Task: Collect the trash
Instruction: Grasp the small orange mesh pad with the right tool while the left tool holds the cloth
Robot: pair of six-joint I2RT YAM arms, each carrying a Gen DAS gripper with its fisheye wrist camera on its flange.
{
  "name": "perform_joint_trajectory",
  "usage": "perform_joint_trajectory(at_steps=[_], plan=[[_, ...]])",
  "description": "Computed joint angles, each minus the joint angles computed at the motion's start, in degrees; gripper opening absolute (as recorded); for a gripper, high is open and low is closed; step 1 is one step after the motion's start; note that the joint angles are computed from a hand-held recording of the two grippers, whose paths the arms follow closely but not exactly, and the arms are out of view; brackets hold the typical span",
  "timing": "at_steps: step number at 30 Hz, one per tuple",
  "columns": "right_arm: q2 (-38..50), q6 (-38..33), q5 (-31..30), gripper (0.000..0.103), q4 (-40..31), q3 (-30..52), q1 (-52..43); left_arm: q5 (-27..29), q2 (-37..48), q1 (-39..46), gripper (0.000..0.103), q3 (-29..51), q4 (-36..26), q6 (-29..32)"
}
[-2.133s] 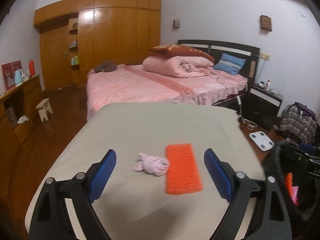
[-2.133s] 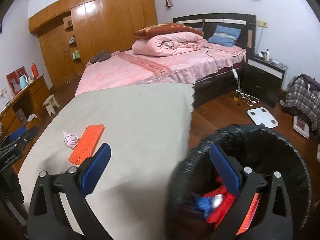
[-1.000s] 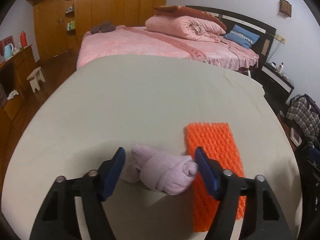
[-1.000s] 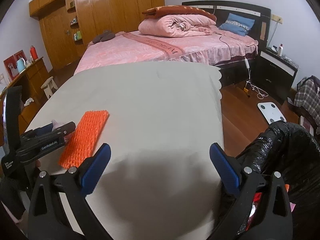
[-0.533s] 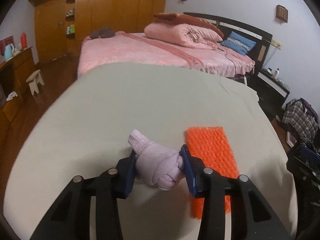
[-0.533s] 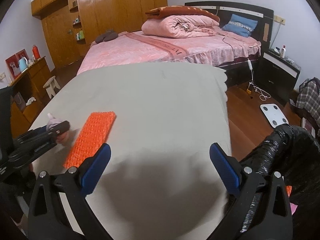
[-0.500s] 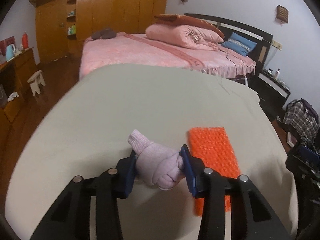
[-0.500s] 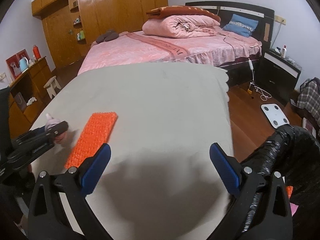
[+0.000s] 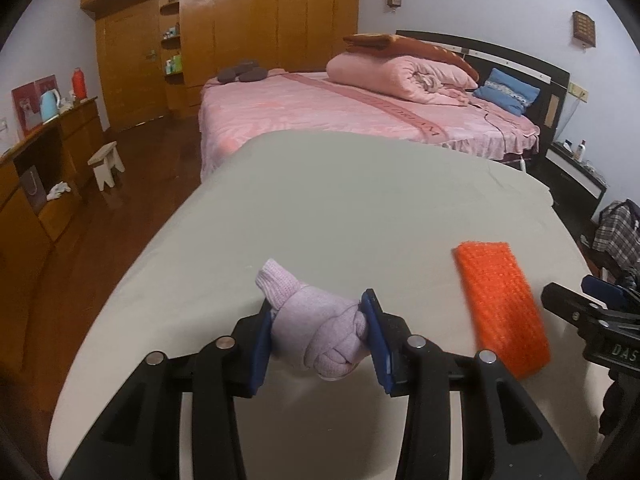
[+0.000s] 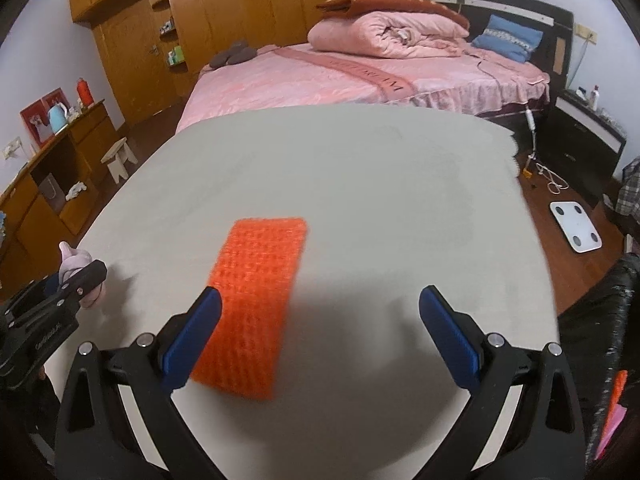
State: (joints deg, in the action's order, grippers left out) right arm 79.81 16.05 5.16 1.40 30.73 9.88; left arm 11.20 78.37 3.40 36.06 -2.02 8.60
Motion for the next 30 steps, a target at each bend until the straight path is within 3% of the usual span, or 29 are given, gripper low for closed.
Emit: perform_joint_trajectory(at_steps=[18, 20, 22, 30], plan=[[10.9, 2.6, 2.4, 0.094, -0.4, 6.8, 6.7, 2.3, 2.6, 5.9, 0.042, -0.5, 2.1, 1.8], [11.6, 2.6, 2.3, 0.080, -0.6, 6.9, 7.2, 2.3, 2.7, 6.0, 0.042, -0.5, 2.1, 1.7], [12.0, 2.5, 2.8, 0.076, -0.7, 6.7, 7.8, 2.4, 2.7, 6.0, 0.043, -0.4, 2.1, 1.8], [9.0, 0.0, 1.0, 0.031, -2.0, 5.9, 7.7, 2.7, 2.1, 5.9, 0.043, -1.0, 2.3, 1.9]])
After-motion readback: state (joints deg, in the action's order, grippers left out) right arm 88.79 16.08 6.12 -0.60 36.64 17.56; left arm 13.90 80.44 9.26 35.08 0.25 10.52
